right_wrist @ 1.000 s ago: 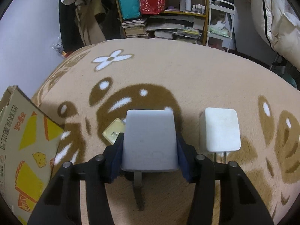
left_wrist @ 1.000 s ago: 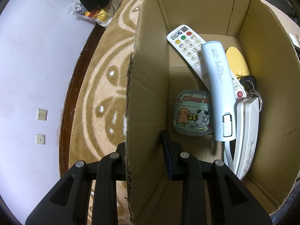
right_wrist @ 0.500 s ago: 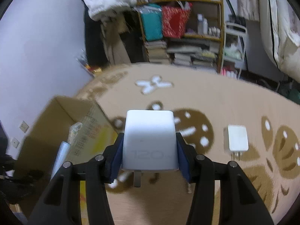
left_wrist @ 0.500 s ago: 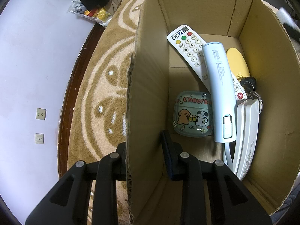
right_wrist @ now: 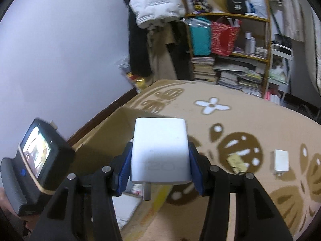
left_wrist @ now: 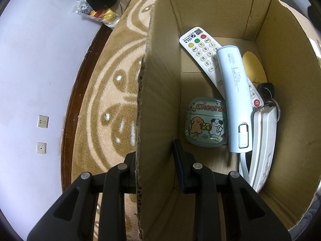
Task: Organize rigid objects
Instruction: 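Carry the white charger into the box and release it, then move the right tool to the gold card with keys and grasp it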
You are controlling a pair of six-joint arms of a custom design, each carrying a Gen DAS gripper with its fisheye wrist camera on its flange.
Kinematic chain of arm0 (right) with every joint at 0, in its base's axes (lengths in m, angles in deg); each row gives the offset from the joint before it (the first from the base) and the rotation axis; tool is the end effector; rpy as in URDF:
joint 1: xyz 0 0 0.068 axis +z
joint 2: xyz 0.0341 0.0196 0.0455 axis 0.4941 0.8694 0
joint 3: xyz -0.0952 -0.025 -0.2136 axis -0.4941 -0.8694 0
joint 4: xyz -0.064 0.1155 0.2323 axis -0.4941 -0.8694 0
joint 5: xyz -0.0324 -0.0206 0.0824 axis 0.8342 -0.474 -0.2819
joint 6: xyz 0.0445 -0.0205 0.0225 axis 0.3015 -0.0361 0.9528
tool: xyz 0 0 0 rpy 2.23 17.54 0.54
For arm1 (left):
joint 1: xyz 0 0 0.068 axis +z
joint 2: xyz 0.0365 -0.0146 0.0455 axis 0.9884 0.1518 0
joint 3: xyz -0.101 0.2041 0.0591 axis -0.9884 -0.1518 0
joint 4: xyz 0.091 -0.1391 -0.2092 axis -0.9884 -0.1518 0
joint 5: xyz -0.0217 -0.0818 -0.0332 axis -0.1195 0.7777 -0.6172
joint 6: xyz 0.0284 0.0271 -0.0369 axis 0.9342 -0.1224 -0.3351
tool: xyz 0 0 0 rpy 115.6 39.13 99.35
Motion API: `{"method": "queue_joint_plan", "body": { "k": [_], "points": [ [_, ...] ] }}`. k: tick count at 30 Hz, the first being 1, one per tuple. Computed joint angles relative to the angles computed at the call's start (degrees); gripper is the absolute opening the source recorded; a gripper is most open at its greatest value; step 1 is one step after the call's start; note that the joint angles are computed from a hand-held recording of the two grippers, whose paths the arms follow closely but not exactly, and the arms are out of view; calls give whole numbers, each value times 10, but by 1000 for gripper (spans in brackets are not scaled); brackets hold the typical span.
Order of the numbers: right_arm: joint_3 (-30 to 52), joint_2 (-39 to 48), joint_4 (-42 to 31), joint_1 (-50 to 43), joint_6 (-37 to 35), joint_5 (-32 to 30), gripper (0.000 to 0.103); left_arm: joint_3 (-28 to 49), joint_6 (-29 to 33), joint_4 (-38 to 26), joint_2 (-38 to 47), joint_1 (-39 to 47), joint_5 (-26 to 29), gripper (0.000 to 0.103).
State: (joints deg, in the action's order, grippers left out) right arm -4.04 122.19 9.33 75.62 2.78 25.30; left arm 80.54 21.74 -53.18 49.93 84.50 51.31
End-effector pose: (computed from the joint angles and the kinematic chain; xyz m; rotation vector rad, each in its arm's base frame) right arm 0.1534 0.1426 0.1667 -0.1269 2.2967 0.3293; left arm 0.1906 0.0190 0.1100 0.3914 2.8701 0.4164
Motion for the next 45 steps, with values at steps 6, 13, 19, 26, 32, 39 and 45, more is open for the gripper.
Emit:
{"method": "queue_joint_plan", "body": {
  "k": [6,13,19,26,32,39,45],
  "points": [
    [8,51,38,43,9,-18,55,-2,4,3,0,0,-1,27],
    [12,68,55,71,1,-5,46,0,7,-3,-6,7,7,27],
    [7,30,25,53,7,23,53,-5,5,-6,-13,1,1,27],
    [-16,-39,-2,-10,12,29,94,-7,3,-6,-15,-4,-2,28],
    [-25,-59,-23,-70,-3,51,103,-3,-1,-9,-12,-4,-1,28],
    [-81,-82,11,-174,-13,8,103,0,-1,-7,-7,-5,-4,28],
    [-119,-49,73,-242,-41,-46,103,-1,-5,-5,-4,-7,-3,28]
  ]
}}
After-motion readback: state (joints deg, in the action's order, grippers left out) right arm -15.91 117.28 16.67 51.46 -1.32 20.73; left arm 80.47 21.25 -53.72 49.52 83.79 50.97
